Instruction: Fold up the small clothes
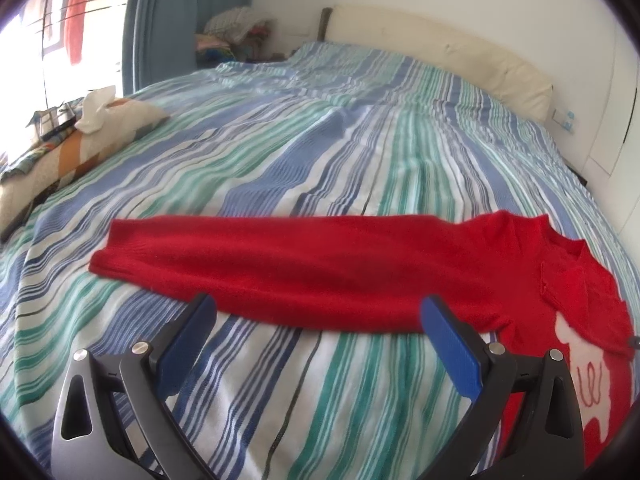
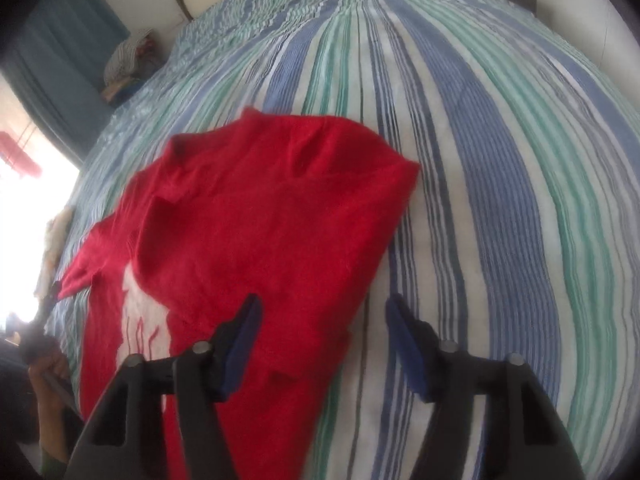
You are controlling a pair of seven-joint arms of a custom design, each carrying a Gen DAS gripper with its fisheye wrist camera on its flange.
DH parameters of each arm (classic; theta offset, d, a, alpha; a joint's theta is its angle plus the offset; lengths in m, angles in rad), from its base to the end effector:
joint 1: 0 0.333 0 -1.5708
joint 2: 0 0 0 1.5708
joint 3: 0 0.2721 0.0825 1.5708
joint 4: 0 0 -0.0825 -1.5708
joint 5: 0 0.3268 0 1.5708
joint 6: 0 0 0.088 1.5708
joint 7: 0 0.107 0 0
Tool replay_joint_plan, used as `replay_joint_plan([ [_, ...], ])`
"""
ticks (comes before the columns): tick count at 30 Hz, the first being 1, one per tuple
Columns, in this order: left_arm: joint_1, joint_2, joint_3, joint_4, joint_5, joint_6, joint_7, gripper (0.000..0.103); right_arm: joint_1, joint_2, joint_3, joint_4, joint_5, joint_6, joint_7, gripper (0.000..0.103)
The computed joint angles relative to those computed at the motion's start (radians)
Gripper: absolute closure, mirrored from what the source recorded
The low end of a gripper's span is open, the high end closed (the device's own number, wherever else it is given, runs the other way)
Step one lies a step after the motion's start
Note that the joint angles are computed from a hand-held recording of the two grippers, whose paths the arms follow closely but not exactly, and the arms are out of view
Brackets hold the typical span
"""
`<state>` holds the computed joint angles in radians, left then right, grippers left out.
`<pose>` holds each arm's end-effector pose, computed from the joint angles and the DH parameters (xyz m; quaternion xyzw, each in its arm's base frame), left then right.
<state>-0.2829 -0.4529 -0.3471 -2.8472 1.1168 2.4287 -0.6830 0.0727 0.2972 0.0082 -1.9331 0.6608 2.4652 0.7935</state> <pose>0.2761 -0.1818 0.3203 -0.8360 0.3627 -0.2252 0.3447 0.5759 0.0454 0.3501 -0.8007 0.5410 -0.0018 0.2574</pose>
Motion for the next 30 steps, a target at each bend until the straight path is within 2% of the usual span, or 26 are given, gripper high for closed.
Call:
replay_joint_plan([
  [1, -0.003, -0.004, -0.001, -0.005, -0.004, 0.000, -0.002, 0.001, 0.040, -0.010, -0.027, -0.036, -0.049, 0.084, 0.019, 0.095],
  [2, -0.005, -0.011, 0.002, -0.012, -0.007, 0.006, -0.005, 0.001, 0.069, -0.011, -0.044, -0.070, -0.099, 0.176, 0.054, 0.098],
  [3, -0.006, -0.019, 0.004, -0.021, -0.007, 0.015, -0.011, 0.001, 0.063, 0.003, -0.041, -0.076, -0.133, 0.212, 0.091, 0.098],
  [5, -0.001, -0.036, 0.011, -0.038, -0.002, 0.041, -0.027, 0.001, 0.077, 0.032, -0.066, -0.075, -0.207, 0.239, 0.155, 0.098],
  [7, 0.008, -0.046, 0.016, -0.049, 0.004, 0.064, -0.040, 0.001, 0.052, 0.022, -0.043, -0.087, -0.183, 0.250, 0.129, 0.096],
  [9, 0.017, -0.049, 0.016, -0.050, 0.004, 0.077, -0.046, 0.001, 0.063, -0.012, -0.056, -0.105, -0.214, 0.263, 0.171, 0.084],
  [10, 0.022, -0.051, 0.015, -0.051, 0.009, 0.084, -0.050, 0.001, 0.067, -0.044, -0.050, -0.134, -0.217, 0.303, 0.165, 0.082],
  [12, 0.031, -0.050, 0.010, -0.047, 0.025, 0.096, -0.058, 0.001, 0.074, -0.135, -0.011, -0.211, -0.203, 0.372, 0.082, 0.072],
  [13, 0.034, -0.045, 0.005, -0.041, 0.028, 0.093, -0.057, 0.001, 0.067, -0.169, 0.024, -0.224, -0.150, 0.356, -0.011, 0.069],
  [15, 0.032, -0.027, -0.001, -0.025, 0.024, 0.081, -0.039, 0.001, 0.076, -0.231, 0.078, -0.230, -0.002, 0.242, -0.221, 0.056],
  [16, 0.029, -0.018, -0.003, -0.017, 0.018, 0.071, -0.028, 0.001, 0.098, -0.247, 0.090, -0.230, 0.041, 0.196, -0.295, 0.056],
  [18, 0.021, -0.010, -0.006, -0.010, 0.009, 0.055, -0.013, 0.001, 0.160, -0.242, 0.114, -0.227, 0.057, 0.174, -0.377, 0.056],
  [22, 0.016, -0.025, 0.000, -0.024, 0.015, 0.061, -0.023, 0.001, 0.280, -0.151, 0.157, -0.221, 0.005, 0.300, -0.449, 0.057],
  [26, 0.034, -0.038, 0.019, -0.045, 0.039, 0.109, -0.052, 0.001, 0.375, -0.018, 0.127, -0.145, -0.148, 0.392, -0.302, 0.066],
  [28, 0.047, -0.037, 0.025, -0.049, 0.049, 0.133, -0.061, 0.001, 0.435, 0.040, 0.067, -0.101, -0.265, 0.421, -0.180, 0.074],
  [29, 0.051, -0.036, 0.027, -0.051, 0.050, 0.141, -0.062, 0.001, 0.472, 0.074, 0.019, -0.063, -0.339, 0.405, -0.092, 0.085],
  [30, 0.054, -0.037, 0.027, -0.053, 0.051, 0.146, -0.063, 0.001, 0.478, 0.095, 0.006, -0.037, -0.369, 0.390, -0.050, 0.095],
])
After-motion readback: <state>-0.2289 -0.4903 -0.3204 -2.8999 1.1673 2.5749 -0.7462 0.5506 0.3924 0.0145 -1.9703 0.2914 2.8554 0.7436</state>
